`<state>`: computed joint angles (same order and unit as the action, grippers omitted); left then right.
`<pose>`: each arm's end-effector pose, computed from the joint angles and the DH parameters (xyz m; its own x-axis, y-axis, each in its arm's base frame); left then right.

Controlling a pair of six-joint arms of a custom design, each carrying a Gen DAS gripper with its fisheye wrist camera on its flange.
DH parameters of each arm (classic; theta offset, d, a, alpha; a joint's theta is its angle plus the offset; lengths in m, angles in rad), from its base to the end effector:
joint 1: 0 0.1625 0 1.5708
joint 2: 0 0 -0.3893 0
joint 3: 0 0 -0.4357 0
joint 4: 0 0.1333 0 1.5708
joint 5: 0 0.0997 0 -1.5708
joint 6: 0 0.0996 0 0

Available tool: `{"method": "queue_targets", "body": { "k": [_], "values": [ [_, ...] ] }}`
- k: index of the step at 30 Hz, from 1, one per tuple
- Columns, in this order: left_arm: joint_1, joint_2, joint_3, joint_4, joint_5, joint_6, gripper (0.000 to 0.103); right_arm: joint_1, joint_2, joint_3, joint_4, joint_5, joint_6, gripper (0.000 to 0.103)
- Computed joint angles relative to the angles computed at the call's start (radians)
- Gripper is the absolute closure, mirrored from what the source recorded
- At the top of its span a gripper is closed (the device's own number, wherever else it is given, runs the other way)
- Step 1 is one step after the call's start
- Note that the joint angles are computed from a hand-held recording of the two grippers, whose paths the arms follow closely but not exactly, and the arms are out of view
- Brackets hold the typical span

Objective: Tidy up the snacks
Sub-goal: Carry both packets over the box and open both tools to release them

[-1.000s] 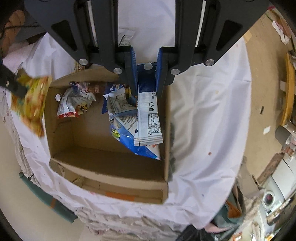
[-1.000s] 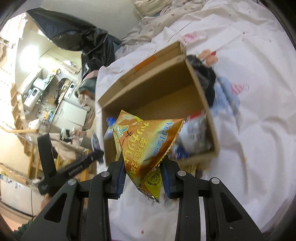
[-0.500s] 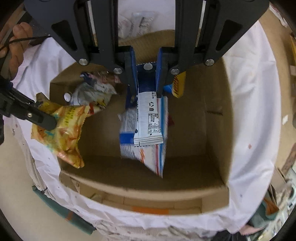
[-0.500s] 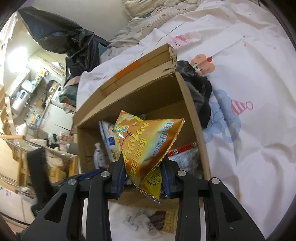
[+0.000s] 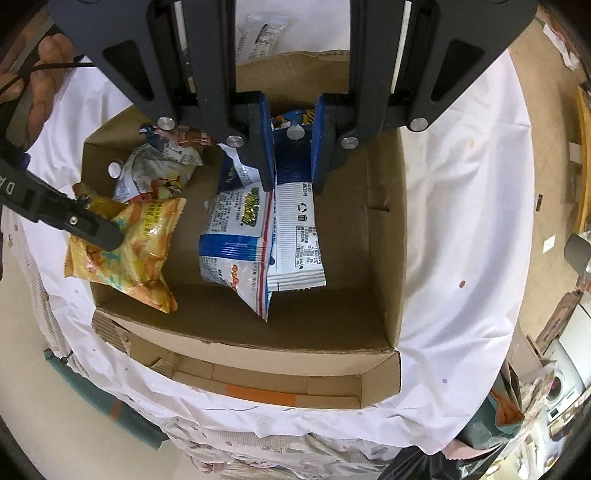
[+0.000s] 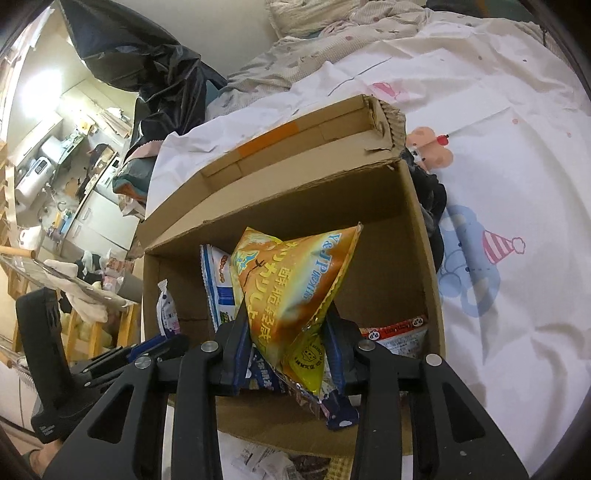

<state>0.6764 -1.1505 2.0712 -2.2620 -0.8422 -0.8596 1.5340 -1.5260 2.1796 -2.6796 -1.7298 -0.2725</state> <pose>-0.2671 -0.4704 0.0760 -0.8031 -0.0201 -0.5956 0.2313 0.9105 -0.3427 0.0992 -0.5001 0.2420 -0.9567 -0.1396 0.2553 -0.2331 0.8929 -0.3851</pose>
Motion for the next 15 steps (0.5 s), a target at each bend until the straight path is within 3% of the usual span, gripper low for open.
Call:
{"method": "queue_targets", "body": {
  "k": [3, 5, 10, 12, 14, 15],
  "values": [
    [-0.010, 0.001, 0.001, 0.005, 0.022, -0.004, 0.087, -0.002, -0.004, 0.004, -0.005, 0.001, -0.001, 0.054],
    [-0.016, 0.001, 0.002, 0.008, 0.025, 0.001, 0.087, 0.000, -0.012, 0.011, -0.019, 0.003, -0.006, 0.038],
    [-0.029, 0.000, 0.007, 0.005, 0.019, 0.006, 0.084, 0.009, -0.016, 0.011, -0.033, -0.006, -0.027, 0.035],
    [-0.037, 0.001, 0.010, 0.003, 0.025, 0.019, 0.069, 0.012, -0.017, 0.011, -0.033, -0.007, -0.024, 0.035],
    [-0.050, -0.006, 0.020, -0.008, 0.041, 0.021, 0.033, 0.020, -0.018, 0.013, -0.045, -0.015, -0.032, 0.032],
    [-0.056, -0.010, 0.026, -0.014, 0.051, 0.016, 0.026, 0.022, -0.021, 0.015, -0.053, -0.012, -0.044, 0.028]
  ]
}}
